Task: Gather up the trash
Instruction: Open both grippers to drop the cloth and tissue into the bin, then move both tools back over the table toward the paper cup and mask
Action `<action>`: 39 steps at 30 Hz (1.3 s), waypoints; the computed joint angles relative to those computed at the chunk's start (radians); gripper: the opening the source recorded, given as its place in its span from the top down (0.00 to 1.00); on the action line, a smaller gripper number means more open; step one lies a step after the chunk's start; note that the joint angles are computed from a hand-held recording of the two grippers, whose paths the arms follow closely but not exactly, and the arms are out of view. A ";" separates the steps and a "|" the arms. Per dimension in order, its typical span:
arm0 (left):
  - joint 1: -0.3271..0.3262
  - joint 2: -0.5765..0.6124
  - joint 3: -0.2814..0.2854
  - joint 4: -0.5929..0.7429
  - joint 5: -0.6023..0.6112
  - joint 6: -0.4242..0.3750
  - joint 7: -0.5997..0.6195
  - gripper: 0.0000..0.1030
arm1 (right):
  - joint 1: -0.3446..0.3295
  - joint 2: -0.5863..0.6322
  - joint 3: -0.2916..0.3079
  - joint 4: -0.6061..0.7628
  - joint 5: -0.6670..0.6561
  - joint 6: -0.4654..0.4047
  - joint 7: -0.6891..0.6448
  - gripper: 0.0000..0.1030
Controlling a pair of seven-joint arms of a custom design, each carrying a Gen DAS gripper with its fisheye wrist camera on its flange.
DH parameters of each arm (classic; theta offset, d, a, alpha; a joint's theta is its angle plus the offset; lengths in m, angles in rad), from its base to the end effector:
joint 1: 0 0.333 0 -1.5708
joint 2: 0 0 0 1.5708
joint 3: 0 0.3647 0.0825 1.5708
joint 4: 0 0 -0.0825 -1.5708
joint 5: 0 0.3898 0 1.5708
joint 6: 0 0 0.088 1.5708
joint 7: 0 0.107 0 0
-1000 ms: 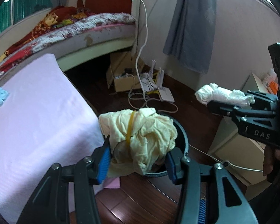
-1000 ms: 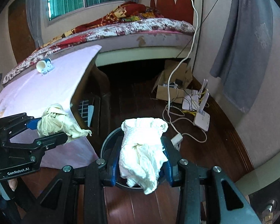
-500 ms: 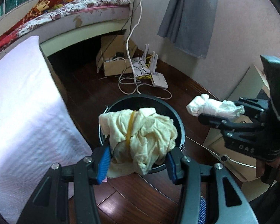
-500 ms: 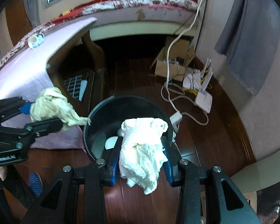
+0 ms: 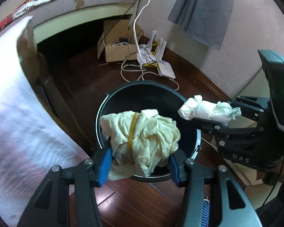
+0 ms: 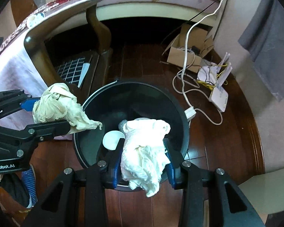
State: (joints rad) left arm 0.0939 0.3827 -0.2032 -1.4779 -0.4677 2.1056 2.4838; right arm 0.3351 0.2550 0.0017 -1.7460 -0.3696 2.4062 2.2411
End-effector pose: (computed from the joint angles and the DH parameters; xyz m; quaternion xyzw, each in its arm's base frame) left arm 0.7174 -0.0743 0.5368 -0.3584 0.8919 -0.2751 0.0190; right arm 0.6462 0.2236 0.5143 -0.6469 0.7215 -0.1971 0.1489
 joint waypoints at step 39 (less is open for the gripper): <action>0.052 -0.177 0.054 -0.132 -0.124 0.106 0.094 0.01 | 0.074 -0.111 0.057 0.061 -0.224 -0.226 0.253 0.00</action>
State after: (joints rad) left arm 0.1457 0.2062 -0.1497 -1.6097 -0.5914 2.2119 2.5775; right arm 0.4088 0.1444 0.0588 -1.6845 -0.5937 2.1800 2.4945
